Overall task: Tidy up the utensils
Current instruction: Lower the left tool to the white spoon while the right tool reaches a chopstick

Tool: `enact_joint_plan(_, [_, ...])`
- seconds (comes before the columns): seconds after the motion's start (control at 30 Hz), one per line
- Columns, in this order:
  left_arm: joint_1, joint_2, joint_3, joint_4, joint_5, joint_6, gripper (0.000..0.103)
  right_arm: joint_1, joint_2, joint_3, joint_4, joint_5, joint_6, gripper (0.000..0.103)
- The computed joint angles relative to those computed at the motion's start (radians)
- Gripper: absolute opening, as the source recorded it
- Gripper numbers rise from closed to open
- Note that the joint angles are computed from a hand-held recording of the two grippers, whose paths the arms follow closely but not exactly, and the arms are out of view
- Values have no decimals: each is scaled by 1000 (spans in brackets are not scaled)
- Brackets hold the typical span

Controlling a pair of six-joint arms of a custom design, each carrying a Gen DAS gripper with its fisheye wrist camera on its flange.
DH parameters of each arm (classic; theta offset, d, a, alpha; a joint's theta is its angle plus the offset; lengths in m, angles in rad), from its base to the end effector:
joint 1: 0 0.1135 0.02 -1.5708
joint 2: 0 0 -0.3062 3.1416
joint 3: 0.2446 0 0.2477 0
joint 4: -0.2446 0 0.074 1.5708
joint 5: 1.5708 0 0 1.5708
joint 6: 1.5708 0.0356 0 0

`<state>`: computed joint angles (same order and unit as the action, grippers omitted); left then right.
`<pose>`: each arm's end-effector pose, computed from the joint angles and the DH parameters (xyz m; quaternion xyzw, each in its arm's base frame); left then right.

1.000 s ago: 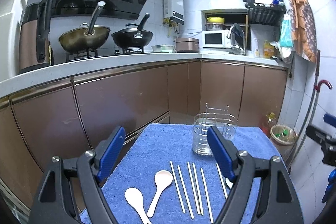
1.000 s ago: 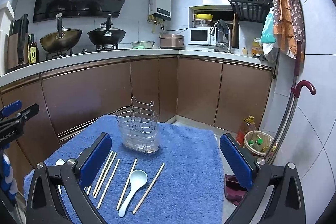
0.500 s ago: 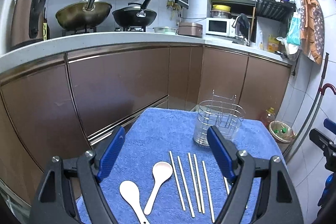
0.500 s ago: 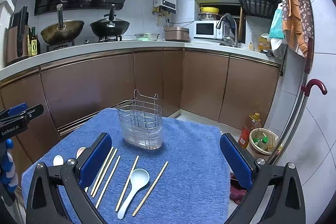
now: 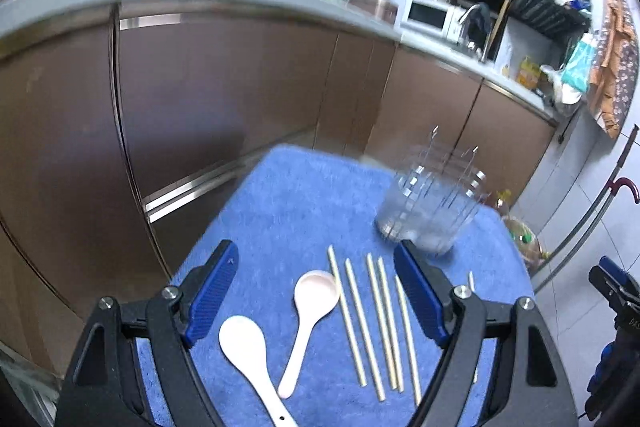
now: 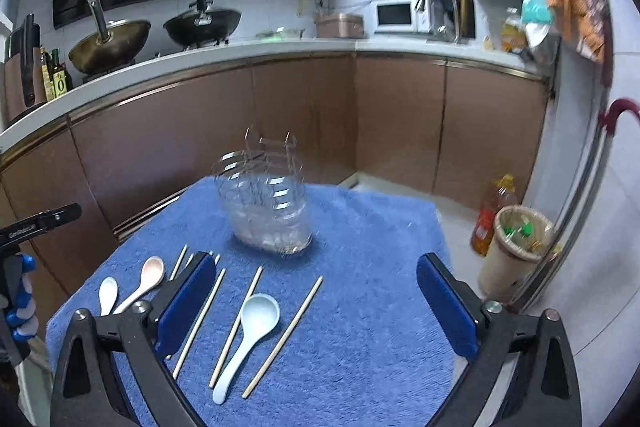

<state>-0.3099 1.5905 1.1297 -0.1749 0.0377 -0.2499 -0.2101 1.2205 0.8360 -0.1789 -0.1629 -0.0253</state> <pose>0.3388 -0.1099 0.3014 0.0353 0.8919 -0.1407 0.4284 0.2481 -0.0470 0.3083 0.0414 0.8728 0.0143 0.4861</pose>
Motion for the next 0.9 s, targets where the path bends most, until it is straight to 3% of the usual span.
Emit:
enact_joint_plan(0.1, [41,66,48,-66,98,18,79,-22,54,10,-23,-68,-22,90])
enact_joint_plan(0.17, [59,107,69,-91,156,45,79,-21,95,14,-37,-88,-36,79])
enact_joint_plan(0.3, [63,187,116,-143,192,96,78,-26,176,21,-50,-147,-52,63])
enact_joint_plan(0.43, [57,262,170,-192,212,148,77,-54,270,42,-58,-253,-61,40])
enact_joint_plan(0.63, [55,380,306,-289,200,218,66,-85,427,132,-95,-337,-40,30])
enact_joint_plan(0.77, [64,460,414,-367,230,257,63,-67,500,214,-138,-353,-61,29])
enact_joint_plan(0.9, [68,520,490,-423,233,294,59,-47,565,292,-184,-300,-86,29])
